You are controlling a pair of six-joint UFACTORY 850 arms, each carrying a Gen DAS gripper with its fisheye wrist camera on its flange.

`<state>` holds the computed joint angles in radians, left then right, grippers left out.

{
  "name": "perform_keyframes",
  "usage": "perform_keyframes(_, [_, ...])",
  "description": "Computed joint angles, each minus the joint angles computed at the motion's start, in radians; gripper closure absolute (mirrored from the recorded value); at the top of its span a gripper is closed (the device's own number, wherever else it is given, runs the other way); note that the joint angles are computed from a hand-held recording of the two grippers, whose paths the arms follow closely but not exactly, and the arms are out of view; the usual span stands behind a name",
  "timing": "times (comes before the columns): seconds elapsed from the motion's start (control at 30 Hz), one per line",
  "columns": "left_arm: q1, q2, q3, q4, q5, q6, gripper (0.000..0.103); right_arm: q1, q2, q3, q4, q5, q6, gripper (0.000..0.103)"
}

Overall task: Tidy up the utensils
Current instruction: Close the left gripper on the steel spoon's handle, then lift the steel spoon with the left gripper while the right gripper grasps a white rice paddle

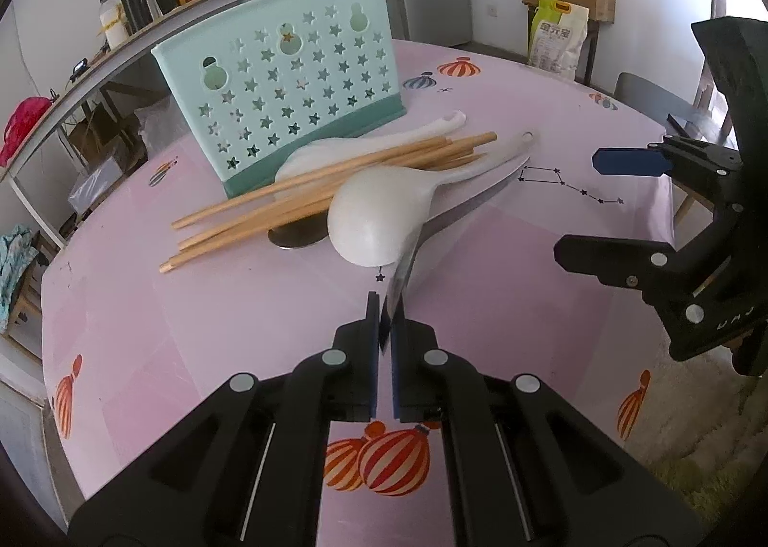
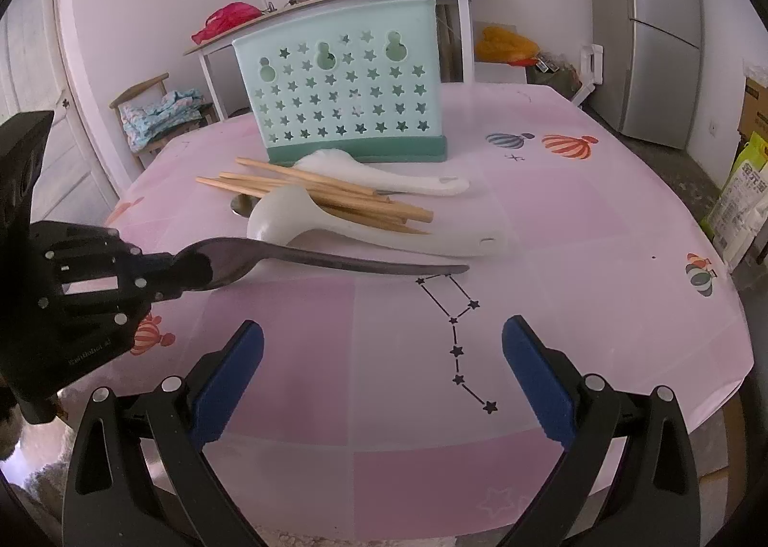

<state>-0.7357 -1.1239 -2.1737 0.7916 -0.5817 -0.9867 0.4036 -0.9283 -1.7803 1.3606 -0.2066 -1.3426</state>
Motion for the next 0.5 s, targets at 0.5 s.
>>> perform_keyframes(0.5, [-0.009, 0.060, 0.094, 0.141, 0.045, -0.179, 0.102, -0.004, 0.013, 0.017, 0.145, 0.013, -0.142, 0.006])
